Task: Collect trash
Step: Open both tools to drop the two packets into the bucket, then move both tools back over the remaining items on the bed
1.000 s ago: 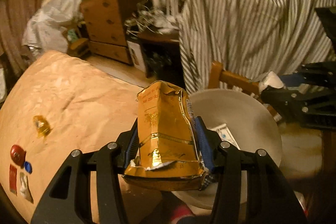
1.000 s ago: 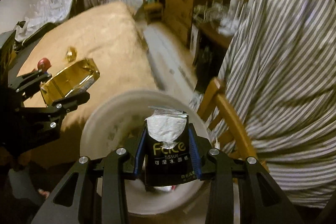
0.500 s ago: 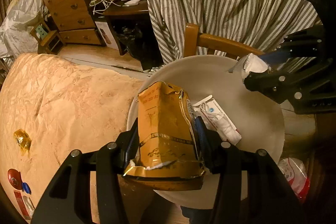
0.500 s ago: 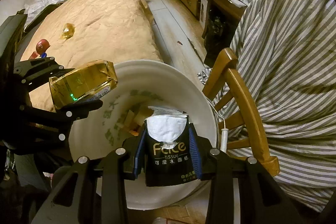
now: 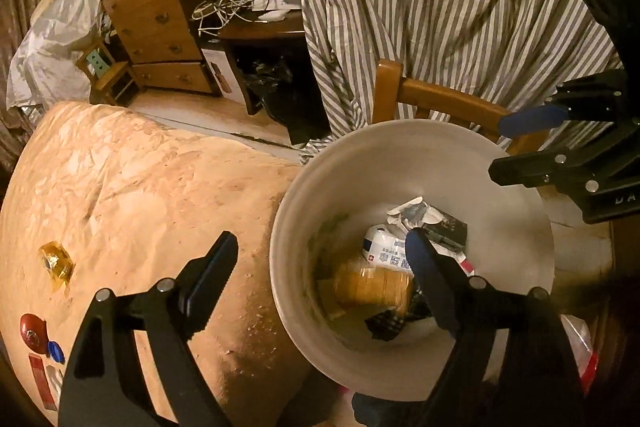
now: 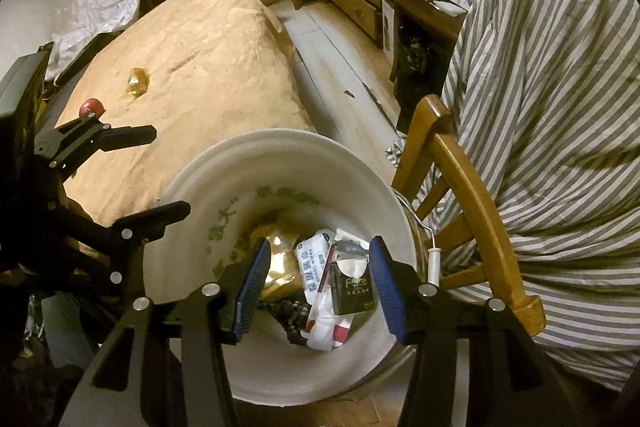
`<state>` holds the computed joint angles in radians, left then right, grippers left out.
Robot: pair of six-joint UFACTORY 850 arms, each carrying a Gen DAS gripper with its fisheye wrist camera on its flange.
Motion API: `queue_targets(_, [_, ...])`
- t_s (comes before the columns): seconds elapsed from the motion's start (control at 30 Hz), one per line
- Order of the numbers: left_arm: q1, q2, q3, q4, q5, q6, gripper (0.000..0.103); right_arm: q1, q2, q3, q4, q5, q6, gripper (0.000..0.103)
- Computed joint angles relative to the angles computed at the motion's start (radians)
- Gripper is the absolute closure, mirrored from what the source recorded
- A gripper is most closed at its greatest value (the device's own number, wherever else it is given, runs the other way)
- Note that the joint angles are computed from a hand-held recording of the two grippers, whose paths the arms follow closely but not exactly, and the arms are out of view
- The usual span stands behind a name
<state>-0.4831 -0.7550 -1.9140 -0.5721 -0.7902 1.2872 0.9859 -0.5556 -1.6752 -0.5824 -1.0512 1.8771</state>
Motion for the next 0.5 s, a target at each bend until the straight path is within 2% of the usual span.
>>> queue_targets(0.2, [0.011, 0.02, 0.02, -0.036, 0.007, 0.027, 0.021, 0.012, -0.029, -0.057, -0.015, -0.041, -0.016, 0.05])
queue_targets(0.37, [0.044, 0.036, 0.037, -0.089, 0.003, 0.05, 0.021, 0.042, -0.068, -0.126, -0.087, -0.11, 0.01, 0.037])
queue_targets(0.5, [0.088, 0.059, 0.08, -0.173, 0.03, 0.098, 0.021, 0.098, -0.175, -0.292, -0.221, -0.296, 0.03, 0.026])
